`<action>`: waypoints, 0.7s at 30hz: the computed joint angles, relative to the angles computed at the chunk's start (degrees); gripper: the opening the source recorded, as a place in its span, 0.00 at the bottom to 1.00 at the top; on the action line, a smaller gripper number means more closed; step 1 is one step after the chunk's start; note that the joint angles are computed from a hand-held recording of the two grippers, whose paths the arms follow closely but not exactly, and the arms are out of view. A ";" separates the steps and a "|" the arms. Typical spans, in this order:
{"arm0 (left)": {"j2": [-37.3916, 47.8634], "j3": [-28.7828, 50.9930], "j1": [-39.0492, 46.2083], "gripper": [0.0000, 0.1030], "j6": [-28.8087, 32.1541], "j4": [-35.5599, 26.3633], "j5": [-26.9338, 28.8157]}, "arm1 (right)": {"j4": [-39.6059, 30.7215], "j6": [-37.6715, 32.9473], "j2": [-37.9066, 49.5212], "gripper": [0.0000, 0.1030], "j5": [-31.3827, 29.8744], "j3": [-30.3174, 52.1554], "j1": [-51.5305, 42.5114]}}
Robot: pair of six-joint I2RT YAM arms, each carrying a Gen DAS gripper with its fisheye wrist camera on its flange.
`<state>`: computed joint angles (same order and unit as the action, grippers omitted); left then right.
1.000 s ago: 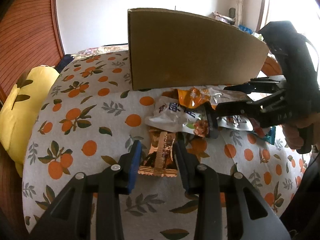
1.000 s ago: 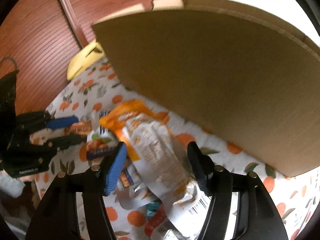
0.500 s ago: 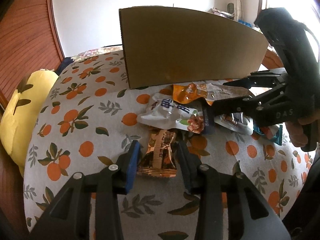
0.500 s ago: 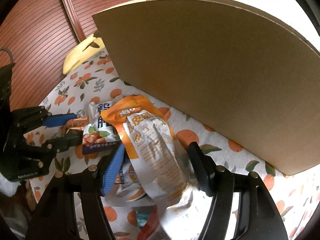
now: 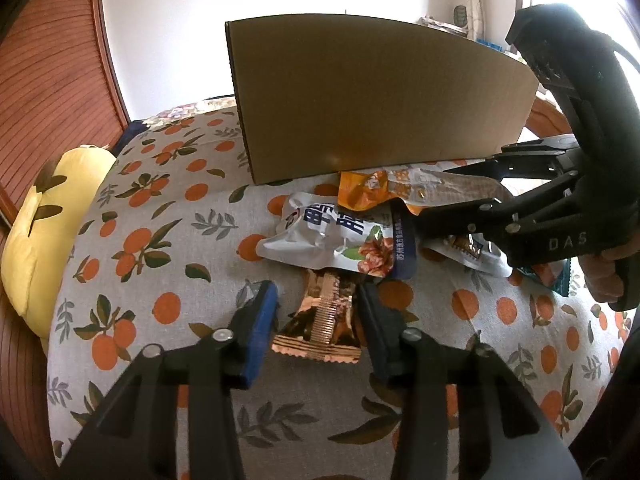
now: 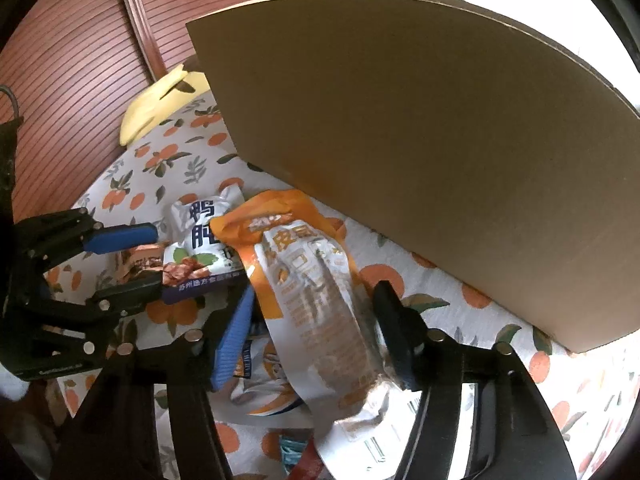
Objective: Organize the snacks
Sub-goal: 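Grasp the copper-wrapped bar with the left tool while the right grasps the orange-topped pouch, then lift both held snacks and carry them over the box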
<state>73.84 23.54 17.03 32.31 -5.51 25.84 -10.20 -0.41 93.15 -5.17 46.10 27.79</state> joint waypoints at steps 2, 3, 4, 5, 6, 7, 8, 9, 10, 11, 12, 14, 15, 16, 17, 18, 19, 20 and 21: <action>-0.49 -0.49 -0.13 0.33 0.15 0.37 -0.21 | -0.08 -0.13 -0.56 0.52 0.01 -0.31 -0.06; -0.96 -0.87 -0.18 0.32 0.24 0.53 -0.33 | -0.62 -0.35 -0.82 0.51 0.24 -0.35 0.04; -1.52 -1.20 -0.20 0.32 0.36 0.49 -0.40 | -1.00 -0.66 -0.97 0.50 0.57 -0.36 0.17; -1.73 -1.36 -0.26 0.32 0.40 0.54 -0.49 | -1.31 -0.76 -1.08 0.49 0.55 -0.35 0.18; -1.69 -1.37 -0.22 0.32 0.30 0.54 -0.36 | -1.94 -0.64 -1.30 0.48 -0.04 -0.25 -0.22; -1.13 -1.08 0.14 0.32 0.18 0.50 0.18 | -2.62 -0.58 -1.56 0.47 -0.77 -0.09 -0.68; -0.84 -0.92 0.34 0.32 -0.18 0.49 0.48 | -2.83 -0.55 -1.73 0.46 -1.32 -0.07 -0.85; -0.62 -0.77 0.48 0.32 -0.53 0.54 0.54 | -3.19 -0.65 -2.04 0.44 -2.19 -0.11 -1.11; -0.74 -0.94 0.34 0.32 -0.74 0.81 0.27 | -3.36 -0.68 -2.34 0.43 -2.25 -0.24 -0.98; -1.05 -1.21 0.19 0.32 -0.71 0.96 0.06 | -3.33 -0.68 -2.71 0.42 -1.67 -0.50 -0.52; -1.21 -1.38 0.17 0.32 -0.67 1.06 0.04 | -3.32 -0.59 -2.94 0.41 -1.21 -0.65 0.01; -1.03 -1.37 0.48 0.32 -0.51 1.05 0.48 | -3.51 -0.73 -3.67 0.40 -0.47 -1.05 0.73; -1.03 -1.38 0.58 0.30 -0.51 1.05 0.61 | -3.65 -0.82 -4.40 0.40 -0.40 -1.42 1.00; -0.95 -1.35 0.70 0.28 -0.53 1.14 0.67 | -3.71 -0.67 -4.96 0.40 -0.24 -1.64 1.23; -0.99 -1.41 0.66 0.25 -0.58 1.30 0.62 | -3.70 -0.48 -5.45 0.40 0.10 -1.82 1.47; -1.04 -1.53 0.54 0.23 -0.76 1.54 0.45 | -3.87 -0.35 -6.46 0.40 0.19 -2.16 1.54; -1.04 -1.55 0.53 0.22 -0.83 1.60 0.42 | -4.05 -0.35 -7.14 0.40 0.00 -2.31 1.57; -1.00 -1.50 0.54 0.21 -0.83 1.54 0.49 | -4.17 -0.46 -7.81 0.39 -0.12 -2.51 1.55; -0.88 -1.41 0.49 0.21 -0.88 1.55 0.43 | -4.31 -0.51 -8.86 0.39 0.05 -2.85 1.63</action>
<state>72.96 22.13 17.51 31.42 -3.96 26.27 -14.51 -0.92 84.29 -5.12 43.25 29.42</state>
